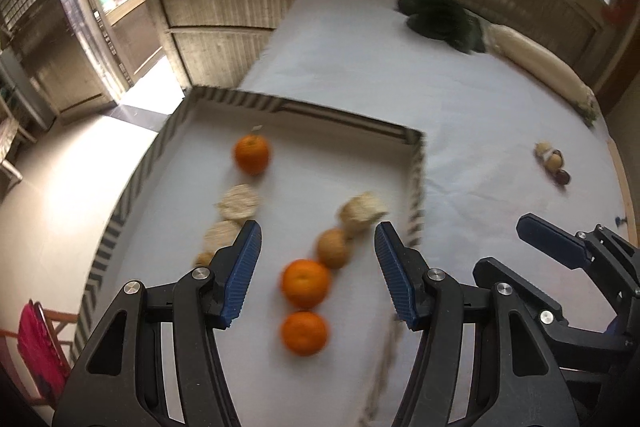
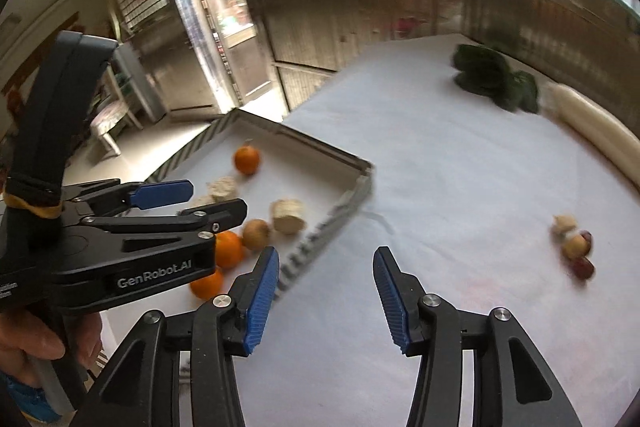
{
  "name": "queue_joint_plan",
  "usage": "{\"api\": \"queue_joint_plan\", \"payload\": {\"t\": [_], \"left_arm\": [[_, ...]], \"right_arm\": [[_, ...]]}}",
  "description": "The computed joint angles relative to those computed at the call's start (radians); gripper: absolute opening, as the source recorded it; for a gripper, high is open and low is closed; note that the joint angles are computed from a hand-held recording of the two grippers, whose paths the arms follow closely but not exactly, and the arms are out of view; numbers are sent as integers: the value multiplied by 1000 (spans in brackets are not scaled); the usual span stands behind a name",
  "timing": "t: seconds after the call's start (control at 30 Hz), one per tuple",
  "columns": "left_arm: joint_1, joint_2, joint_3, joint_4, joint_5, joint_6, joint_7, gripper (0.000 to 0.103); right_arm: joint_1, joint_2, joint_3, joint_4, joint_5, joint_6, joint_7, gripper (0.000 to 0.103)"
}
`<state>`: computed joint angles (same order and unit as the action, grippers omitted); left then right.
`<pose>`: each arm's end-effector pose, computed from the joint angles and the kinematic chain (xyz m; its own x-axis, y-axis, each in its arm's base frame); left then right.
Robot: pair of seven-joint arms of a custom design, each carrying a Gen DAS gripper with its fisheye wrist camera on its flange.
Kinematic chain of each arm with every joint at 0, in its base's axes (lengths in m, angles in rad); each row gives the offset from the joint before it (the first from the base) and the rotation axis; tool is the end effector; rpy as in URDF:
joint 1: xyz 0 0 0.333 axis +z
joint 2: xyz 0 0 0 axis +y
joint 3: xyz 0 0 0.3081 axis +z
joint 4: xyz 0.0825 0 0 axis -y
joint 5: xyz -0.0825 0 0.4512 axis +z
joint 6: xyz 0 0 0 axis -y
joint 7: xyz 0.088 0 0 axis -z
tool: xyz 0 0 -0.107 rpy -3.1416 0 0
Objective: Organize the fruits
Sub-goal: 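Move both open tools back toward the remaining items on the table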
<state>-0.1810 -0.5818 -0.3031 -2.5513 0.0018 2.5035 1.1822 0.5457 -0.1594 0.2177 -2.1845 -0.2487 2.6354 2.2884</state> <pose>0.4256 -0.2251 0.4771 -0.1004 -0.9945 0.0300 -0.8570 0.0712 -0.5104 0.4324 0.4274 0.4859 0.2790 -0.9464 -0.1627 -0.8079 -0.1398 -0.5724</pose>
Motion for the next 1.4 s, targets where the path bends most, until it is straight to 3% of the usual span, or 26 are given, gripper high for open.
{"api": "queue_joint_plan", "payload": {"t": [0.67,1.17,1.4], "left_arm": [[-98,150,-47,142,13,22,27,59],[-151,263,-43,229,3,7,60,59],[-167,325,-36,282,-9,8,90,59]], "right_arm": [[-62,-274,-14,-234,-21,-91,153,48],[-97,-388,-41,-359,8,-120,176,48],[-138,-400,-63,-396,-6,-93,169,48]]}}
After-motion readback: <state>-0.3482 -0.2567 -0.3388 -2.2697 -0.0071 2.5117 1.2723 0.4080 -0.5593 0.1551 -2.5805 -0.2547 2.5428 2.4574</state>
